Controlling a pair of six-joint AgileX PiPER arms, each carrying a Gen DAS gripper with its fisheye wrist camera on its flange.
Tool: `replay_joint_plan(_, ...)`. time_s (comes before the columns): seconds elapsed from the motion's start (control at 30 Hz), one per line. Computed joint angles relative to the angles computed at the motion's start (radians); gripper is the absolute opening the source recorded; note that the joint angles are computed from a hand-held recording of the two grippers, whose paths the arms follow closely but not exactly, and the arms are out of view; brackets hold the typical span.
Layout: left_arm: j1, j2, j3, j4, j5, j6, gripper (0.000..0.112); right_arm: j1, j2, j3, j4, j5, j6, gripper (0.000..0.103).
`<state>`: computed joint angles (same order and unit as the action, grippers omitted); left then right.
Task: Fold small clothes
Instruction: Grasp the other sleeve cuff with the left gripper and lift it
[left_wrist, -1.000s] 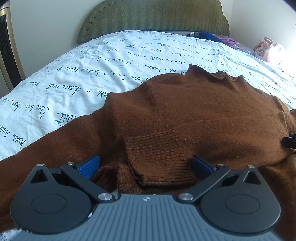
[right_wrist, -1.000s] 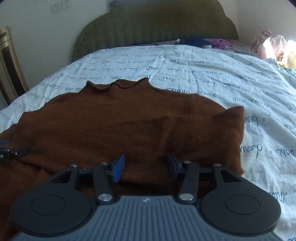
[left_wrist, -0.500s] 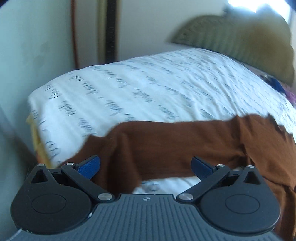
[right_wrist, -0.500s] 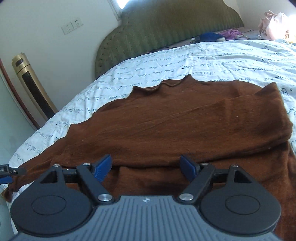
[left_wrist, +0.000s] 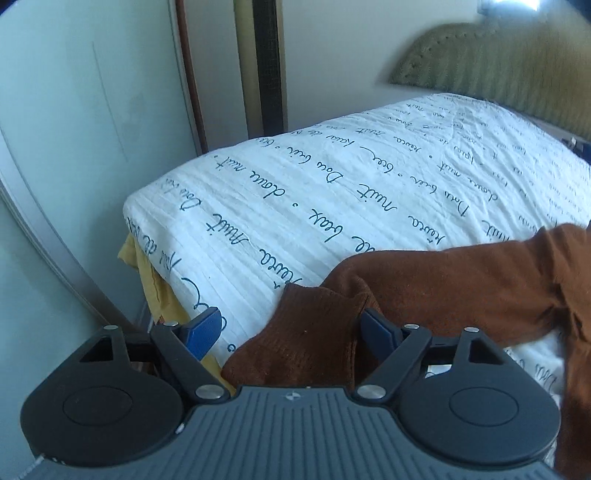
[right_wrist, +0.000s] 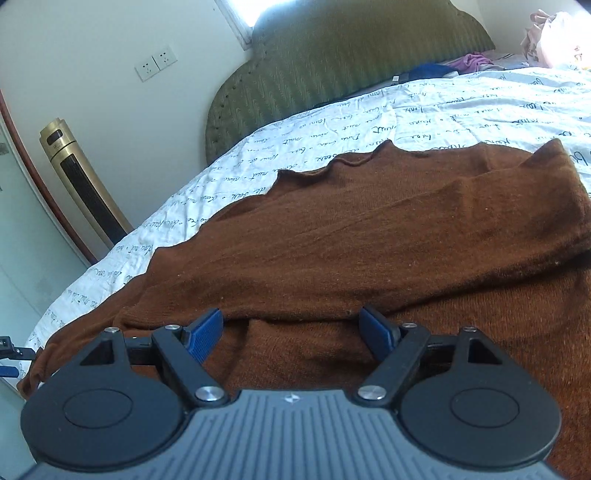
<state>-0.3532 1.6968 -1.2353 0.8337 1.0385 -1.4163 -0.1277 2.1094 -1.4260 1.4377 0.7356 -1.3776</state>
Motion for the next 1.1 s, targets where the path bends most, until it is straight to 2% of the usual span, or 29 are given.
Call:
replay_joint_plan(0.1,-0.001,0.006,0.009,0.003,-0.005,0.003,0.078,-0.003,0.005,-0.003,0.005,0.009,0.002,0.081)
replay_joint_plan(0.17,0.015,0.003,0.01,-0.03,-0.035,0.028,0.067,-0.005,0.01,-0.011,0.0,0.017,0.013,0.082)
replay_joint_plan(0.33,0.012,0.026,0.003,-0.021,-0.047,0.069,0.066,-0.006,0.014,-0.013,0.004,0.022,0.012,0.083)
replay_joint_plan(0.4,0.033,0.03,0.007,-0.045,-0.072,0.079,0.061,-0.004,0.014,-0.013,0.002,0.018,0.012,0.083)
replay_joint_plan(0.47,0.034,0.046,-0.005,-0.039,-0.051,0.084,0.043,-0.003,0.013,-0.011,0.005,0.017,0.008,0.083)
replay_joint_plan(0.5,0.034,0.045,-0.005,-0.039,-0.048,0.089,0.039,-0.004,0.013,-0.01,0.006,0.017,0.006,0.083)
replay_joint_plan(0.57,0.034,0.031,0.006,-0.03,-0.056,0.082,0.019,-0.004,0.012,-0.008,0.01,0.017,0.004,0.083)
replay_joint_plan(0.77,0.056,-0.081,0.111,0.011,-0.103,-0.064,0.015,-0.002,0.014,-0.008,0.014,0.017,0.007,0.083)
replay_joint_plan(0.87,0.076,-0.189,0.218,0.081,-0.135,-0.248,0.014,-0.003,0.018,-0.013,0.013,0.022,0.011,0.083)
replay_joint_plan(0.93,0.083,-0.255,0.273,0.152,-0.12,-0.377,0.013,-0.005,0.02,-0.015,0.013,0.026,0.012,0.083)
replay_joint_plan(1.0,0.081,-0.284,0.289,0.237,-0.073,-0.453,0.013,-0.007,0.022,-0.018,0.014,0.029,0.013,0.083)
replay_joint_plan(1.03,0.086,-0.291,0.283,0.267,-0.053,-0.465,0.013,-0.007,0.023,-0.018,0.014,0.029,0.013,0.083)
replay_joint_plan(1.1,0.12,-0.3,0.254,0.302,-0.062,-0.445,0.012,-0.007,0.023,-0.018,0.013,0.029,0.013,0.084)
